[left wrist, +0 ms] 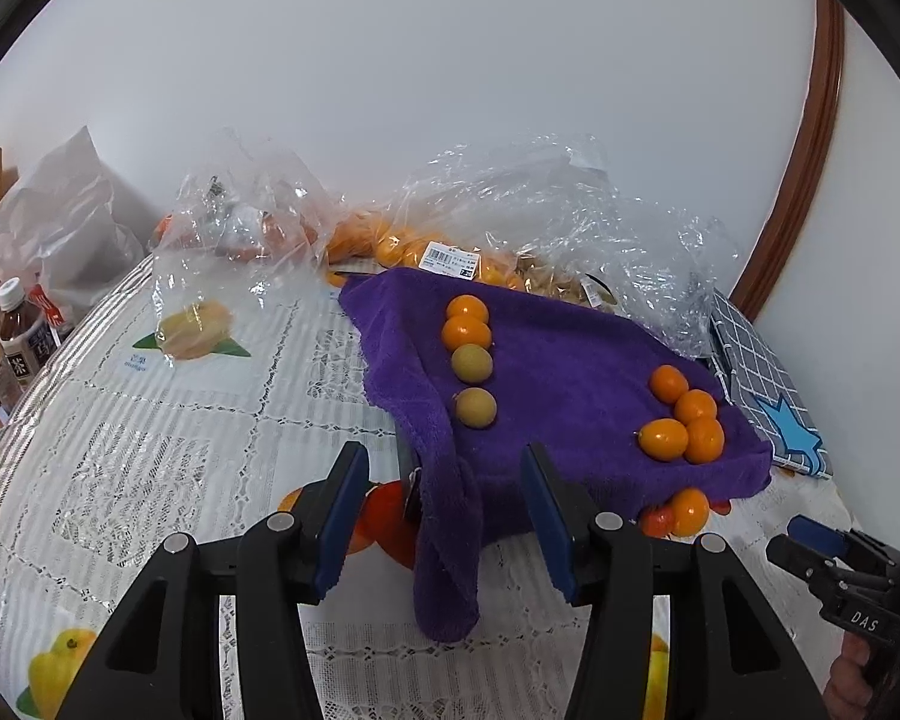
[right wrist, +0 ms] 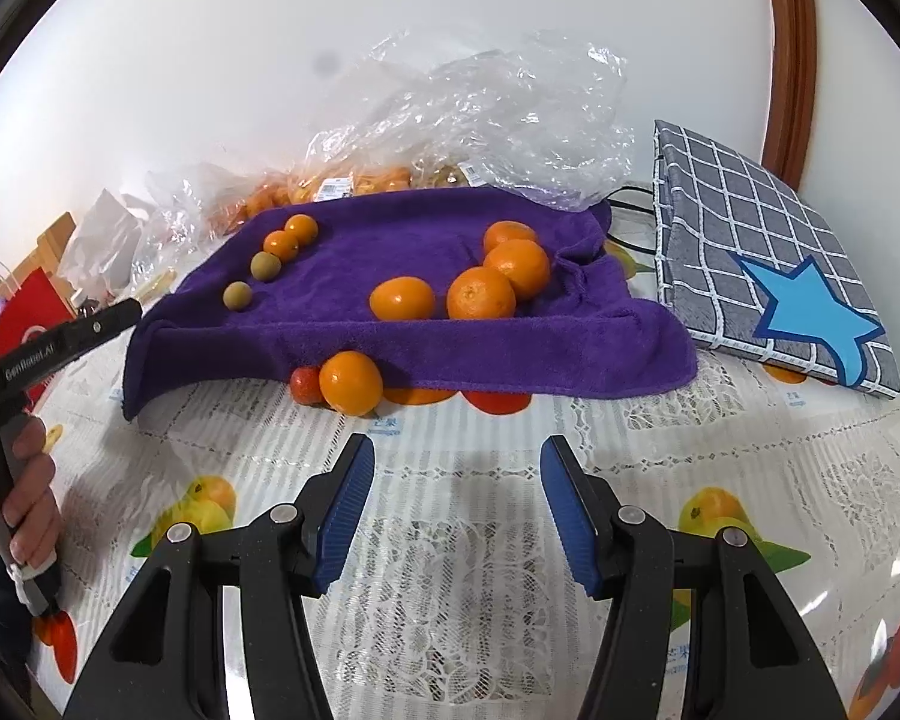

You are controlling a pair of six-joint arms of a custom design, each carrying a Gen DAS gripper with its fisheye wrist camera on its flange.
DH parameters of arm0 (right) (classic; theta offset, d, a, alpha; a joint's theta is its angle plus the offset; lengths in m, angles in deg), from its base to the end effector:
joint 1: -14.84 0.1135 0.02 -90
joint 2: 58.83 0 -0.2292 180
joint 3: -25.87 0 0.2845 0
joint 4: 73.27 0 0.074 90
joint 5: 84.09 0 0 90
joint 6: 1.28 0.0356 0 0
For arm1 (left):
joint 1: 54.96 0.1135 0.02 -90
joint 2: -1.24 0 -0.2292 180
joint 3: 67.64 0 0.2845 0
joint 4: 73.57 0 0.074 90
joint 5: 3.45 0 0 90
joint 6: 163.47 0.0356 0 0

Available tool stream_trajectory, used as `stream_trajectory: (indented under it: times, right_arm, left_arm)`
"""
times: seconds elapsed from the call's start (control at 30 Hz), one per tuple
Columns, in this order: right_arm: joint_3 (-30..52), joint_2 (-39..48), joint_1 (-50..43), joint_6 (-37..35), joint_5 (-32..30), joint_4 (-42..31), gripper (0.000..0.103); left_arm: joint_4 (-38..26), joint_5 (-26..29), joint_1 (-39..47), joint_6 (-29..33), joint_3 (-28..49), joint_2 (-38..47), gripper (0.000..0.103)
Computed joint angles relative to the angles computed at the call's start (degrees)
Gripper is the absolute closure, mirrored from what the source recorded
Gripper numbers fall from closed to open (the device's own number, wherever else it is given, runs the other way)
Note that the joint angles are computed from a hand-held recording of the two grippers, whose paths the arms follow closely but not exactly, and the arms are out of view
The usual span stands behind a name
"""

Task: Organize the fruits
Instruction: 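Withdraw both open grippers from the towel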

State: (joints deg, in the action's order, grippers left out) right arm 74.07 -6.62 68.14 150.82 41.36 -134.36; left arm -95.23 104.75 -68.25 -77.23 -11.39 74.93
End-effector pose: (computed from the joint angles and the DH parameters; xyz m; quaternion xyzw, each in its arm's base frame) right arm 0.1401 0.1534 0.1813 0.1368 0.9224 0.0147 0.3610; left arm 0.2998 -0.0823 0.1802 0.1418 0.8829 -0.2041 0.3985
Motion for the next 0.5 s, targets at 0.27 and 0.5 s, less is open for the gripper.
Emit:
stream_trajectory:
  times: [0.27, 0.5]
  right_arm:
    - [2.3, 4.3, -2.4, -5.1, -1.3, 3.3, 0.046]
    - [1.8, 5.9, -4.8, -6.6, -4.8, 8.2, 0.046]
  left_arm:
    - [-0.3, 0.7, 1.2, -1.6, 1.0, 1.2, 0.053]
    - [-1.1, 1.8, 2.0, -3.0, 2.4, 2.8, 0.053]
